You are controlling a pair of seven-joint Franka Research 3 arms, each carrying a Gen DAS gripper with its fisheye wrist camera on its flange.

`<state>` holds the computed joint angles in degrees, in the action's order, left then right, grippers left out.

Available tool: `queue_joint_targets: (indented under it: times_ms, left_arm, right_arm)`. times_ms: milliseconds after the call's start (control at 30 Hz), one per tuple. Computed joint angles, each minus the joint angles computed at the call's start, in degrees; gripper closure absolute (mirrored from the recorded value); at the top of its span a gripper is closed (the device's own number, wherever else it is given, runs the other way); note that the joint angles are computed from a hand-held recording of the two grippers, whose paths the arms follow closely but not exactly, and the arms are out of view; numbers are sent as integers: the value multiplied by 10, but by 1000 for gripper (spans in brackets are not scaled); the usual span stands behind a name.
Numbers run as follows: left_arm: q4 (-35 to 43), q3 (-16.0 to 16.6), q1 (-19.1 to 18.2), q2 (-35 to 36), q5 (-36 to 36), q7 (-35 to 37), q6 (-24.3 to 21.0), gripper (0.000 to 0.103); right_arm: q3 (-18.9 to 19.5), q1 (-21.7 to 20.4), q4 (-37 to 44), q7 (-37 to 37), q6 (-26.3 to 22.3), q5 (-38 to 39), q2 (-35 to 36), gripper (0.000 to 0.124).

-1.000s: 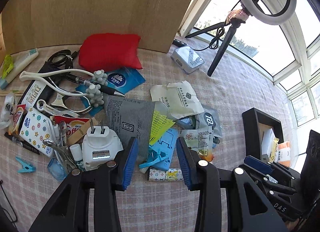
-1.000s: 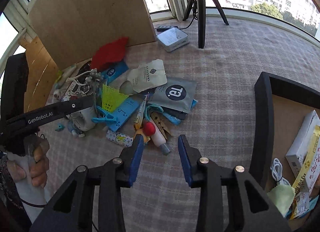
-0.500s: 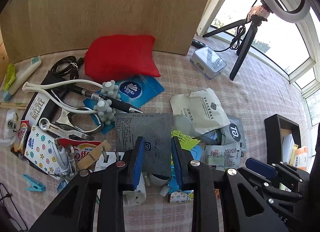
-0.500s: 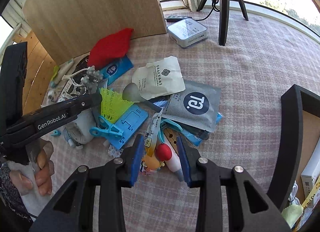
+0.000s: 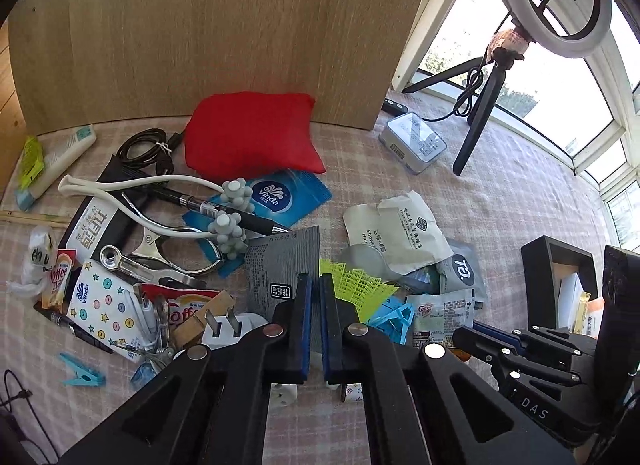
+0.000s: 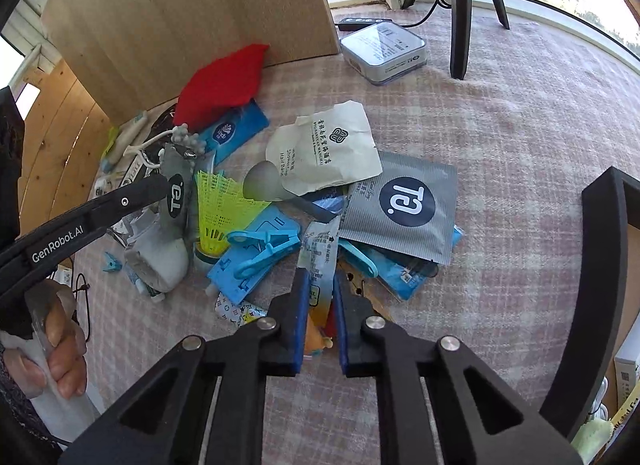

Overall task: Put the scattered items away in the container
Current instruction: 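Grasp a grey packet with the left tool while the right grasps a teal clothespin, then carry the grey packet and clothespin into the tray and open both tools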

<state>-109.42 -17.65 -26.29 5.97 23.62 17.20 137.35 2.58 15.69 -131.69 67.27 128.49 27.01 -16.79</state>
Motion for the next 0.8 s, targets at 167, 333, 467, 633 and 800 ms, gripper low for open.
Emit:
queue_joint_targets:
  times_ms: [167,333,467,633,800]
  left_arm:
    - [-34,2,8,-24,-15,-9,41,103]
    - [-74,0,17,-60,-27,-21,78,103]
    - [-89,-3,23,-80,-28,-27,93,103]
    - [-83,-10,24,-89,-21,-31,104,103]
    - [-43,-18,13,-64,-13,-15,112,103]
  right_arm:
    - [-3,2,-7,-7,4,9,-15,116]
    - [-10,3,-11,-15,-4,30,-32,116]
    - [-16,0,-13,-21,-9,41,-48,116]
    - [-28,-8,-11,-27,-20,58,-66,116]
    - [-36,-28,-13,-29,-14,51,-88,116]
